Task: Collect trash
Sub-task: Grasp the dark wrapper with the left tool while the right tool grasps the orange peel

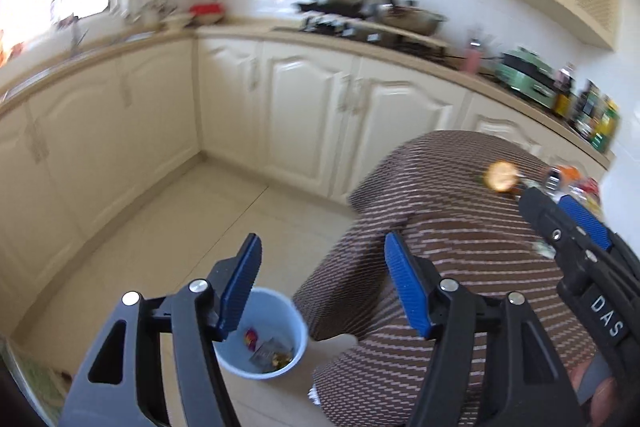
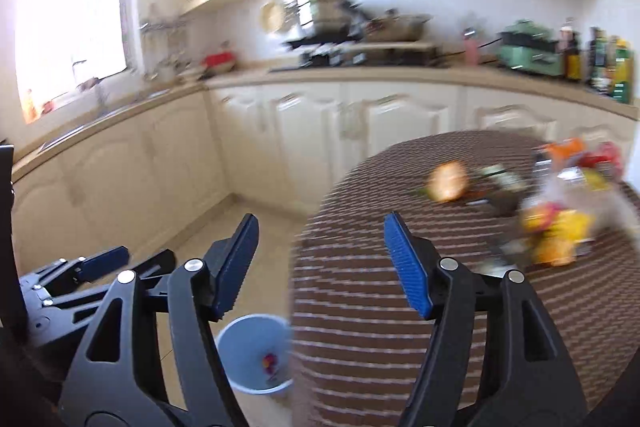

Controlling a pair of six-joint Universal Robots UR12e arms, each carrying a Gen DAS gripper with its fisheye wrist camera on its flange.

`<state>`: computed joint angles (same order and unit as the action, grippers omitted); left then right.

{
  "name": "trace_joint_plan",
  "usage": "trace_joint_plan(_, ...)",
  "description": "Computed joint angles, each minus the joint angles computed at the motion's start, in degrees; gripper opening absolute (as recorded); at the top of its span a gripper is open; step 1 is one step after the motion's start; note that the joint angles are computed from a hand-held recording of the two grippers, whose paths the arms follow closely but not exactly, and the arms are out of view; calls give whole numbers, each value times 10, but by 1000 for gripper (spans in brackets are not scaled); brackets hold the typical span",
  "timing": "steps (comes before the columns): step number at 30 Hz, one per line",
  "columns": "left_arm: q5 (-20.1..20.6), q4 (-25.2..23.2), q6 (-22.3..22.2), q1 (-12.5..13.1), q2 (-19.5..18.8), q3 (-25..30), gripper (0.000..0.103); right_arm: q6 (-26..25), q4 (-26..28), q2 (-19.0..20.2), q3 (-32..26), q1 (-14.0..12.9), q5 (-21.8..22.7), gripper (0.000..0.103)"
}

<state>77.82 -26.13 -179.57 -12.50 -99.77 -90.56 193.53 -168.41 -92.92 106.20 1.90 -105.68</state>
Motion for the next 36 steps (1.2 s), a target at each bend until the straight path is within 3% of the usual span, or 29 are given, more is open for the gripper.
trace_joint_plan(3,-52,-16,23,-20,-7,17,69,12,28,-34,24,-27,-43,68)
trace_joint_plan(5,-79,-39,33,-37,-17,34,69,29,54,-56,40,-50,-42,68)
trace_joint_plan(10,-106,-78,47,-76,-42,66,69,60,116,-95,69,-107,-24,68)
trace_joint_plan(15,-97,-112,70,-106,-68,95,69,68,141,-107,82,-140,-3,72)
trace_joint_plan(19,-79,-144,72,-123,-92,128,69,79,178,-113,83,-177,80,72)
trace_joint_plan(23,-63,-186,76,-133,-114,163,67,78,209,-109,74,-190,106,72)
trace_joint_plan(25,-79,-205,76,-132,-123,176,50,78,210,-106,71,-190,103,72)
trace_joint_plan(26,-90,-212,76,-131,-126,179,34,77,211,-105,70,-189,104,72)
trace_joint_plan(29,-100,-202,71,-131,-127,177,21,76,216,-98,63,-188,102,72)
trace_joint_plan(36,-151,-119,10,-100,-96,124,18,64,237,-77,42,-182,123,72)
